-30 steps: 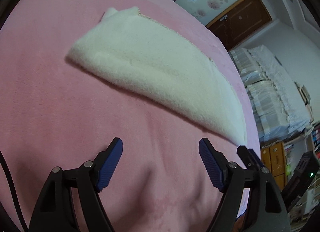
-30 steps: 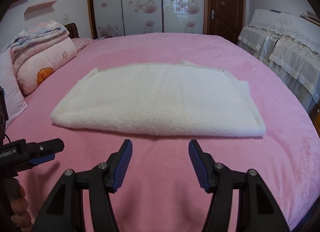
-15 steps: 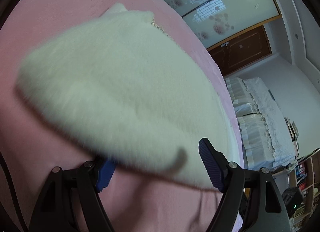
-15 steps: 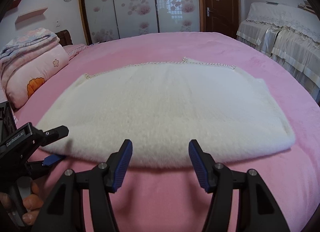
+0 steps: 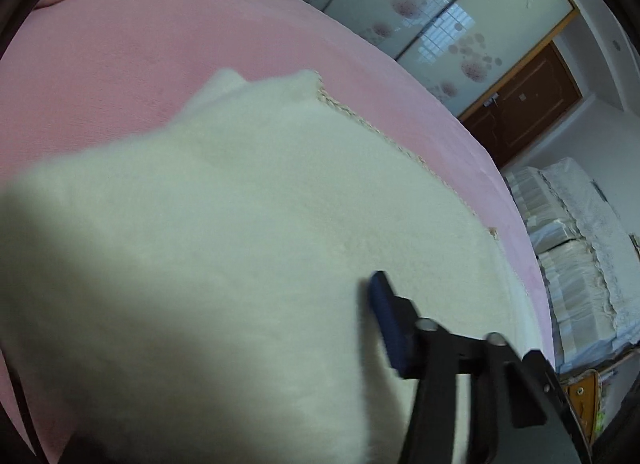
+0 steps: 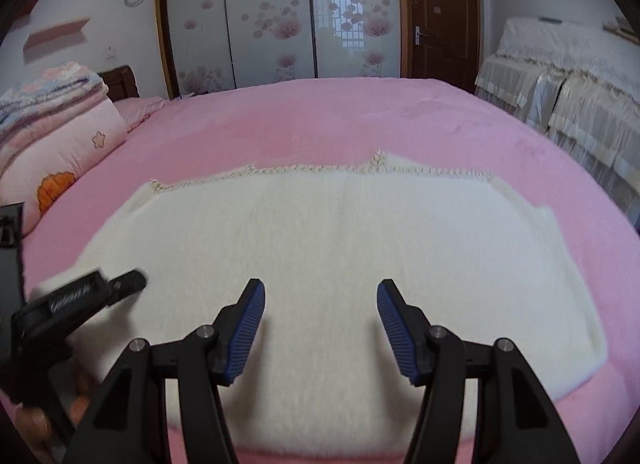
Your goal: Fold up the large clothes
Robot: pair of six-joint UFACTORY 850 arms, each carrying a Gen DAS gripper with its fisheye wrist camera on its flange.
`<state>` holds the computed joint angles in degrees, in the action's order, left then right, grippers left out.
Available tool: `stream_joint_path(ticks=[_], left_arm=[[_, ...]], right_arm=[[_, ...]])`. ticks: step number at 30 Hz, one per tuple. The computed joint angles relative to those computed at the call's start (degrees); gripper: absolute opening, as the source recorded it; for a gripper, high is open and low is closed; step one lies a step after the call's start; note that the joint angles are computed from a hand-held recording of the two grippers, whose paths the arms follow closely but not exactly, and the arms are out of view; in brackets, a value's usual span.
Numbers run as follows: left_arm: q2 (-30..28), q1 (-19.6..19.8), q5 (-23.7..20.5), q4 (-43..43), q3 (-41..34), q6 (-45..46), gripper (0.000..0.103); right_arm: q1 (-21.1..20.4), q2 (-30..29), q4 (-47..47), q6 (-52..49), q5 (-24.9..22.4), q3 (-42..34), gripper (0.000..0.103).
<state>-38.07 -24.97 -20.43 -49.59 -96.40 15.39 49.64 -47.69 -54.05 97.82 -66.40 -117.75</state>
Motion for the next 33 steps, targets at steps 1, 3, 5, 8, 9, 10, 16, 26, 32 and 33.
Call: stream_joint_path(ticks=[1, 3, 5, 8, 9, 10, 16, 26, 32, 33], left_arm=[[0.5, 0.3, 0.1, 0.1, 0.3, -0.4, 0.030], [1.0, -0.2, 1.4, 7.5, -0.2, -7.1, 0.027], [1.7, -1.7, 4.5, 19.5, -0.2, -16.2, 0.025], [2.7, -3.7, 7.1, 37.5, -0.5, -30.8, 0.023], [3.0, -4.4, 7.7, 43.5, -0.8, -35.8, 0.023], [3.2, -4.9, 7.9, 47.2, -1.3, -38.5, 0.023], [5.3, -9.0, 9.1, 66.0, -3.3, -48.0, 0.022], [-1.4, -18.2, 3.9, 61.3, -17.9, -33.5, 0.022], [-12.2, -22.6, -8.4, 54.2, -30.1, -24.0, 0.023], [-14.4, -23.2, -11.6, 53.4, -32.6, -22.9, 0.024]], right_arm=[[-0.4, -1.2, 0.9, -2.3, -0.1, -1.8, 0.058], [-1.3, -3.2, 4.4, -7.0, 0.5, -4.7, 0.049], [-1.7, -6.4, 7.8, -12.3, -1.3, -8.6, 0.043], [-1.7, -6.2, 7.7, -11.3, -0.2, -7.2, 0.044], [-1.9, -5.1, 8.0, -10.0, 1.5, -5.4, 0.045], [-2.2, -3.7, 8.1, -8.4, 3.7, -3.0, 0.045], [-3.3, 3.3, 6.4, -0.2, 15.1, 8.7, 0.046], [-3.4, 23.7, -6.8, 28.5, 31.9, 37.4, 0.043], [0.8, 33.7, 2.2, 30.7, 18.2, 49.7, 0.043], [1.3, 35.1, 2.2, 32.3, 17.9, 51.4, 0.043]])
